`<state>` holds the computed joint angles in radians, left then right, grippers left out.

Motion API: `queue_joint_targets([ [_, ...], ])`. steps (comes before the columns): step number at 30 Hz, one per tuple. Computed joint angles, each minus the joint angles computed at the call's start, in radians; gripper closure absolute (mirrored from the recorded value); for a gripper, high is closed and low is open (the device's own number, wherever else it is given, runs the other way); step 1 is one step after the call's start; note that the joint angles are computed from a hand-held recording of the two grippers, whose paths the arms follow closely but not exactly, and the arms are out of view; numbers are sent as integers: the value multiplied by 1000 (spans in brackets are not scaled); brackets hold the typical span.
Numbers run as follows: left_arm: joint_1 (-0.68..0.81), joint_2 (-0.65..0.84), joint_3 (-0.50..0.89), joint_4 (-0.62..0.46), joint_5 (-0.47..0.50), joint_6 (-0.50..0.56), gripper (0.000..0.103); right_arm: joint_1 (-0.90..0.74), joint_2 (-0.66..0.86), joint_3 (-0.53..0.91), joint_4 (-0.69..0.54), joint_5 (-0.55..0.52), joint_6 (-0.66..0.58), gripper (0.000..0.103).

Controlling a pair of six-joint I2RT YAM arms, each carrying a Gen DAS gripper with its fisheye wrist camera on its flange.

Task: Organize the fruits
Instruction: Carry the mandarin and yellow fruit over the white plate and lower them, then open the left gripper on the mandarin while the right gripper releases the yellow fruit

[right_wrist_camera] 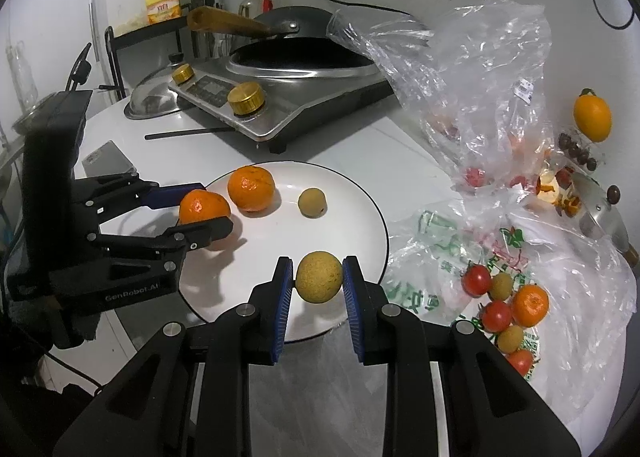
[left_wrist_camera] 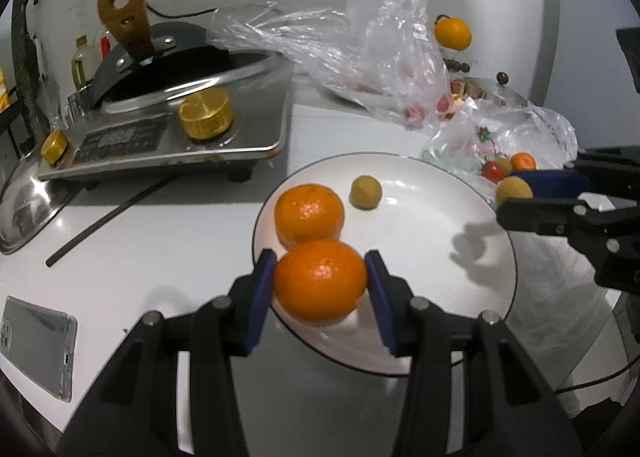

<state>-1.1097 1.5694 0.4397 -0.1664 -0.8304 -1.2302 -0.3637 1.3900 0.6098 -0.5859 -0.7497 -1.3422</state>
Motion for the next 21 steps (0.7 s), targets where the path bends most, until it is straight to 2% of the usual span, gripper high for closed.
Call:
queue_joint_targets([
  [7, 18, -28, -20, 31, 17, 36, 56, 76, 25, -12, 87, 28, 92, 76],
  [21, 31, -164, -89, 36, -14, 68, 55, 235, 163, 0, 319, 101, 292, 75],
])
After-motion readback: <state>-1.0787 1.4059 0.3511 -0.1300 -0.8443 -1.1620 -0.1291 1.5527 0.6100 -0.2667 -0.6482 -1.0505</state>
